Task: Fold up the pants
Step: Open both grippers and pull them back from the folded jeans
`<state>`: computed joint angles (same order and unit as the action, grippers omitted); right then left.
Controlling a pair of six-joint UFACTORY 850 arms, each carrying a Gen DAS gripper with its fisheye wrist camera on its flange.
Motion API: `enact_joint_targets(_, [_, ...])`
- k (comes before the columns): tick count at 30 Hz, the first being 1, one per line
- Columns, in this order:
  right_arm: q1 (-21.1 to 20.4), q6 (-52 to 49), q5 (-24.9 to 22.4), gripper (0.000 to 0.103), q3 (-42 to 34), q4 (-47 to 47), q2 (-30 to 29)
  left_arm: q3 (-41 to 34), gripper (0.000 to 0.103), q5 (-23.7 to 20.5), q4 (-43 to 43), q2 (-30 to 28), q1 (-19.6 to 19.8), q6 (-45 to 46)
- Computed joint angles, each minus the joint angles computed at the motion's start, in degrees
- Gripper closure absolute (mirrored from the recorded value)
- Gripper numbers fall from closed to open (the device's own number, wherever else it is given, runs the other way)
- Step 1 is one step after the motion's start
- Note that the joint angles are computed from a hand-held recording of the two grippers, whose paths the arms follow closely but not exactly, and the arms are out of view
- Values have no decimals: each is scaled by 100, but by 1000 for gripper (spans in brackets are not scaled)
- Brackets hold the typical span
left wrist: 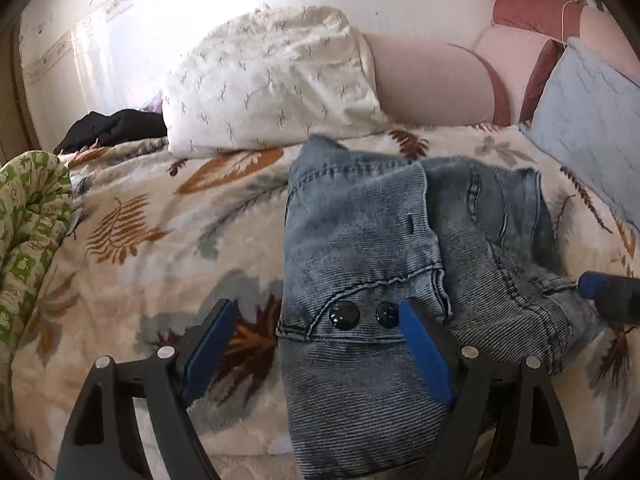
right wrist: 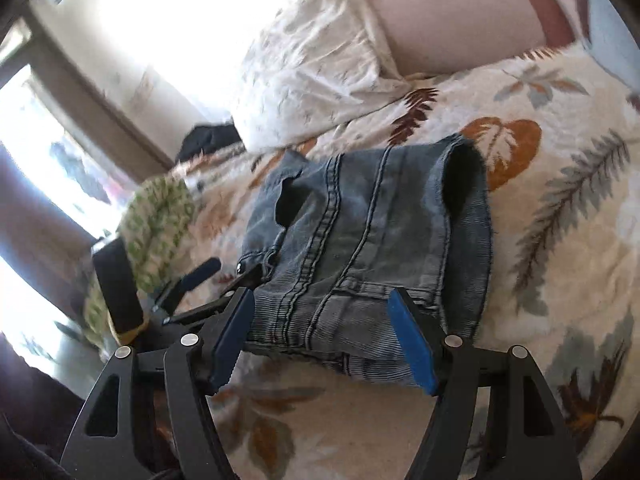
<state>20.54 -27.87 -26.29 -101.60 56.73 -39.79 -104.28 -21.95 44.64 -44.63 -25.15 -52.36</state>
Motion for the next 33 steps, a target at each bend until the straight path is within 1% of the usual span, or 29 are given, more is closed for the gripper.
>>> enact_joint_targets(2, [43, 555, -132, 34, -145, -645, -123, -9, 15, 33, -462, -8, 55, 432])
enact_joint_targets(3, [55, 902, -326, 34, -302, -993, -265, -46, 15, 0, -655, -39, 72, 629])
enact_joint_targets(5, [37, 1063, -600, 34, -419, -1133, -432, -152, 13, -94, -1040, -149, 96, 949])
enact_joint_targets(6, [28, 1014, -642, 34, -434, -1072, -480, -189, 11, -102, -1129, -186, 109, 958])
enact_joint_targets(8, [-8, 882, -716, 34, -443, -919, -527, -354, 0, -249, -1308, -282, 136, 1010])
enact_joint_targets(9, [-45, 799, -800, 33, -468, -773, -554, -420, 0, -282, -1506, -315, 165, 1127])
enact_joint_targets(10, [-96, 651, -908, 30, -477, -515, -571, -418, 0, -218, -1839, -302, 213, 1326])
enact_joint_targets(11, [-146, 506, -1025, 29, -482, -292, -575, -365, 1, -133, -1991, -249, 241, 1352])
enact_joint_targets(12, [-185, 458, -1123, 29, -516, -197, -581, -312, 2, -63, -1932, -187, 241, 1267])
enact_joint_targets(13, [-235, 419, -1201, 30, -529, -32, -559, -258, 6, 14, -1739, -104, 226, 1154])
enact_joint_targets(14, [-288, 292, -1250, 30, -502, 221, -506, -206, 8, 82, -1372, -30, 207, 866])
enact_joint_targets(15, [-353, -15, -1206, 30, -442, 574, -426, -144, 9, 191, -924, 53, 192, 474])
enact_joint_targets(16, [-375, -182, -1096, 30, -419, 713, -371, -60, 8, 411, -443, 161, 197, 28])
enact_joint_targets(18, [-419, -429, -746, 29, -459, 849, -308, -135, 7, 621, 149, 191, 228, -558])
enact_joint_targets(19, [-439, -571, -548, 29, -508, 964, -314, -259, 7, 668, 276, 146, 247, -704])
enact_joint_targets(20, [-450, -749, -282, 29, -534, 1167, -322, -438, 7, 739, 163, 45, 276, -636])
enact_joint_targets(21, [-458, -889, -113, 29, -578, 1365, -354, -645, 7, 746, -189, -91, 297, -330])
enact_joint_targets(22, [-483, -1071, -52, 28, -660, 1623, -423, -1028, 7, 584, -756, -347, 314, 216])
enact_joint_targets(23, [-519, -1189, -86, 28, -807, 1825, -542, -1341, 8, 381, -1082, -555, 311, 603])
enact_joint_targets(24, [-558, -1370, -120, 28, -925, 2146, -664, -1744, 8, 89, -1281, -828, 290, 947])
enact_joint_targets(26, [-620, -1522, -290, 28, -1190, 2598, -923, -2687, 8, -697, -1372, -1451, 233, 1402])
enact_joint_targets(27, [-623, -1296, -353, 28, -1402, 2499, -1083, -3019, 8, -952, -1544, -1669, 228, 1651])
enact_joint_targets(30, [-617, -305, -496, 28, -2162, 1775, -1619, -3625, 6, -1447, -1900, -2044, 259, 2016])
enact_joint_targets(32, [-578, 822, -486, 28, -2620, 710, -1917, -3930, 4, -1660, -2216, -2221, 289, 2339])
enact_joint_targets(33, [-580, 1344, -614, 28, -2875, 271, -2090, -3892, 3, -1649, -2177, -2206, 289, 2313])
